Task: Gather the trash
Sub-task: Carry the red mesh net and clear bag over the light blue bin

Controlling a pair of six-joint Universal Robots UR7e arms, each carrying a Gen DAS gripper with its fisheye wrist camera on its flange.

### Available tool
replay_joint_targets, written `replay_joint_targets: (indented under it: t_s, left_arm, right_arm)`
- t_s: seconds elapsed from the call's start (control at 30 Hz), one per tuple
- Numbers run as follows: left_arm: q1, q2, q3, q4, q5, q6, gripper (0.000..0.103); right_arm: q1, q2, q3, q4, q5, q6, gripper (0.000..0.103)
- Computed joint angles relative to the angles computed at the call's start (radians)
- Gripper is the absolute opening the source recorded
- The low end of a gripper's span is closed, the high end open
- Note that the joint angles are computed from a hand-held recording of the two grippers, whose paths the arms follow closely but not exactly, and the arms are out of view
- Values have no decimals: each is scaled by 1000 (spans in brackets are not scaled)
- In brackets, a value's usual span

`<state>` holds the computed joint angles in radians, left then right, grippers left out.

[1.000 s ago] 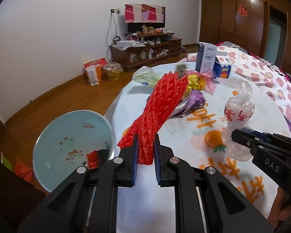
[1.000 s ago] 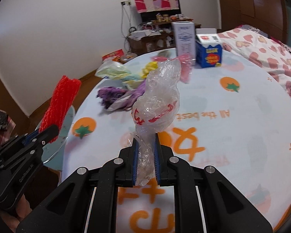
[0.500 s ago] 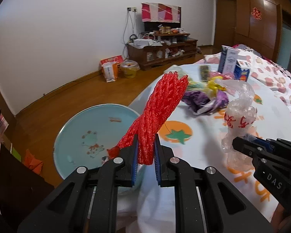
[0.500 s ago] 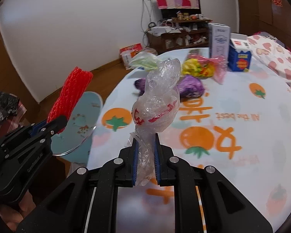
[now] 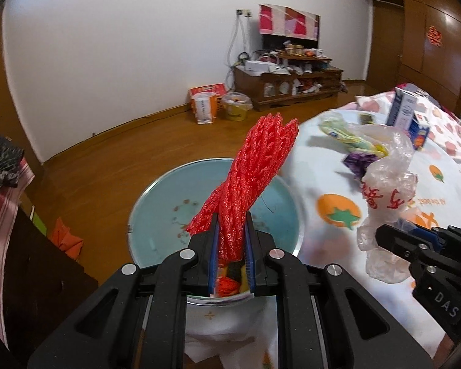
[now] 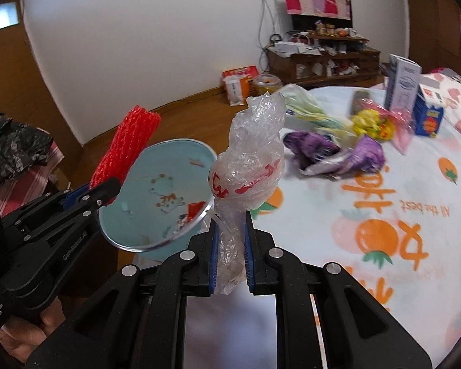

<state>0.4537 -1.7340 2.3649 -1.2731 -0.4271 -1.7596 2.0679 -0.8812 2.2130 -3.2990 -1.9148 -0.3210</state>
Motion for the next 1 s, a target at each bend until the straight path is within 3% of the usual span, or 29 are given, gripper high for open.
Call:
replay_joint_targets:
  t_s: [0.17,0.4,1.0]
  left_arm:
    - [12,-41,-15,135,-9,-118,14]
    - [42,-74,-23,201,-8,-175,14]
    - [160,-77,9,14,9,-28,15]
  right_arm:
    - [21,39,-33,14,12,-4,15]
    - [42,118,-102,49,14,0,15]
    - [52,250,-233,153,-11,-7,19]
